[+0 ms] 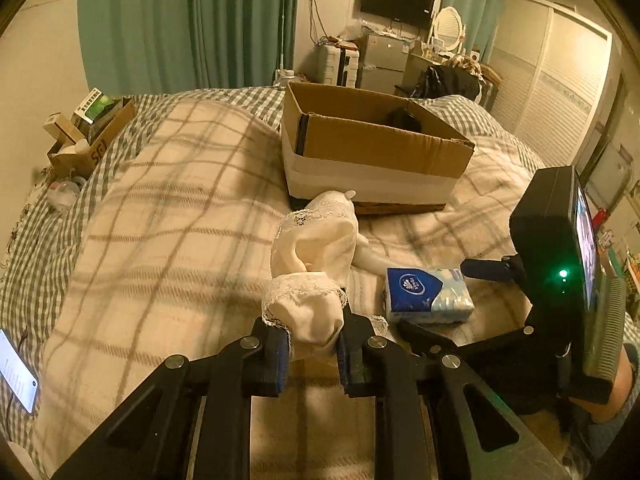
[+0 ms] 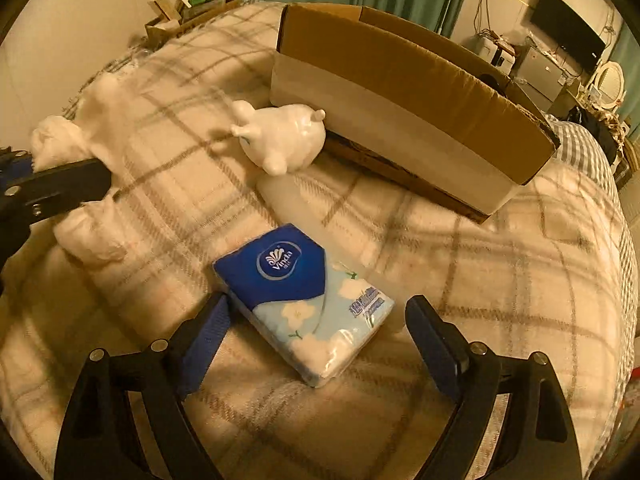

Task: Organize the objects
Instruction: 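Grasp the white sock with the left gripper while the right grasps the blue tissue pack, then lower sock and tissue pack into the box and open both grippers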

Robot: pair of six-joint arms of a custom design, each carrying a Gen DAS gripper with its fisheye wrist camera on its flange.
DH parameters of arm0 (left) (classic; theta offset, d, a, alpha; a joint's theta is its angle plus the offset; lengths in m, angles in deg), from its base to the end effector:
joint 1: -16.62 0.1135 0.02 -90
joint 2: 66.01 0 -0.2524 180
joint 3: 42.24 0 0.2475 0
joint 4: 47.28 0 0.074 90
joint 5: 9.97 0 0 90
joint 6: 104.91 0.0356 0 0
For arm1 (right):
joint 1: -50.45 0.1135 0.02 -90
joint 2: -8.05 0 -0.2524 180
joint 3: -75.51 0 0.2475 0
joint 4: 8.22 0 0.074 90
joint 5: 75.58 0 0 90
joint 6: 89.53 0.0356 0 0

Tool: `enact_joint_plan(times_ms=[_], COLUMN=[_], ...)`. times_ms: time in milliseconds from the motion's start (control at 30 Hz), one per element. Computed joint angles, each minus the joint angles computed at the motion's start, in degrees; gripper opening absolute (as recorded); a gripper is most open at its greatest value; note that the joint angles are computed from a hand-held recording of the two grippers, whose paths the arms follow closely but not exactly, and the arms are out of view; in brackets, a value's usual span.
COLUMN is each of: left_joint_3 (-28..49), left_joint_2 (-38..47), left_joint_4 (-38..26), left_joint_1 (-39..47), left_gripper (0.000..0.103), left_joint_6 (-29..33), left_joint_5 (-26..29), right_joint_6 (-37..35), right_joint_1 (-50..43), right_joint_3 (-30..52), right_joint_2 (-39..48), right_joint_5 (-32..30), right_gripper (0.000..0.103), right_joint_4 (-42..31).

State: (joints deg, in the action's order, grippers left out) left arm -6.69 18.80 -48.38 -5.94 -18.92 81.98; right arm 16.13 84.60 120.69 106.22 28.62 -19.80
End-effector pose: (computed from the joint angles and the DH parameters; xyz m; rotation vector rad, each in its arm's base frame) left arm 0.2106 -0.0888 0.0930 0.4122 2.4300 -0.2450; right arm 0.2130 0.1339 0.0677 -0.3505 2.6147 -0.0474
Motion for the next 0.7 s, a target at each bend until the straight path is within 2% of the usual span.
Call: enact_joint_plan(times_ms=[33, 67, 200, 300, 500, 700], left_joint_3=[-0.06, -0.14, -1.09, -1.49, -0.42, 4.82], left_joint_2=[-0.05, -0.19, -1.85, -2.98, -7.01, -10.03], left_joint_4=[0.08, 0.16, 0.01, -0.4, -3.24, -7.94], left_joint_1=[-0.23, -0.62, -1.72, -3.59, -7.17, -10.11], left_gripper=[0.019, 0.019, 0.019, 0.019, 0.019, 0.019], left_joint_6=[-0.17, -0.44, -1.02, -1.74, -2.9, -1.98], left_joint_5=[-0.09, -0.24, 0.09, -1.18, -4.32, -7.14], right_joint_6=[0.03, 0.02, 1.33, 2.75, 4.95, 1.16], right_joint_1=[0.26, 0.53, 2.36, 3.61, 4.46, 3.09], right_joint_3=[-0.49, -1.2, -3.77, -7.02, -9.99, -6.39], right_joint_2=[-0.69, -1.71, -6.32, -14.35, -31.05, -44.99], right_joint_5=[0.36, 0.47, 3.84, 6.84, 10.26, 13.46], right_gripper=[0.083, 0.074, 0.066, 0.062, 0.056, 0.056], right_joint_4=[0.27, 0.64, 0.88, -0.24, -8.1, -19.84])
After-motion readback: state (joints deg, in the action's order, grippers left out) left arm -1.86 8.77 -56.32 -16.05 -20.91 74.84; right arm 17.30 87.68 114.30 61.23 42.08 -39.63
